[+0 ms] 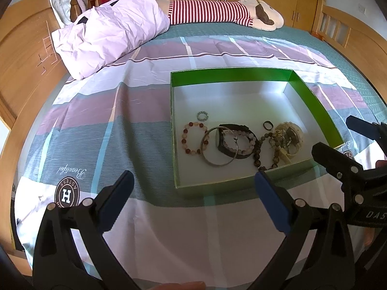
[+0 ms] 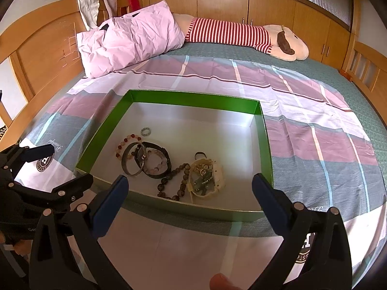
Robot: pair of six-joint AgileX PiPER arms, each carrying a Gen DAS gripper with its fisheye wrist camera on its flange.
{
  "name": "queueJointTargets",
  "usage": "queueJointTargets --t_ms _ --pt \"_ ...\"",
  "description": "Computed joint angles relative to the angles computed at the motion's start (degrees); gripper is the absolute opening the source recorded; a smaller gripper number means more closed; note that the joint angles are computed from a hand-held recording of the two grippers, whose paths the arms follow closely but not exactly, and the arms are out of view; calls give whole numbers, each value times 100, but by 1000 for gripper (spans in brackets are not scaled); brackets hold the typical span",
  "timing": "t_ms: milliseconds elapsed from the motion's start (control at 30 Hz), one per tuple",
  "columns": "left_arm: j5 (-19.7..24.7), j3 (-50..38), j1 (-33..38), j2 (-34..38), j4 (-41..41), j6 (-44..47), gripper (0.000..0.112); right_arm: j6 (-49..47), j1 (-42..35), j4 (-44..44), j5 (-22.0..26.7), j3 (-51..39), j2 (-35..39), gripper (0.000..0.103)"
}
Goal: Organize jewelry
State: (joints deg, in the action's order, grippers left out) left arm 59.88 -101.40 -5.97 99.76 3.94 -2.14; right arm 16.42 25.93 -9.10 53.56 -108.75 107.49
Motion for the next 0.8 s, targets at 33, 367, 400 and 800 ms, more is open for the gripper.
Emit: queueJointTargets --t_ms 33,367,400,800 --pt "10 -13 -2 5 3 -8 101 3 1 2 -1 1 1 102" --pt "23 -12 2 5 13 -3 101 17 27 -21 -2 16 -7 102" --pt "26 -10 -1 3 18 -10 101 18 29 -18 -1 15 -7 102" --pt "-25 62 -30 -12 95 -13 101 21 31 -9 -6 30 -10 102"
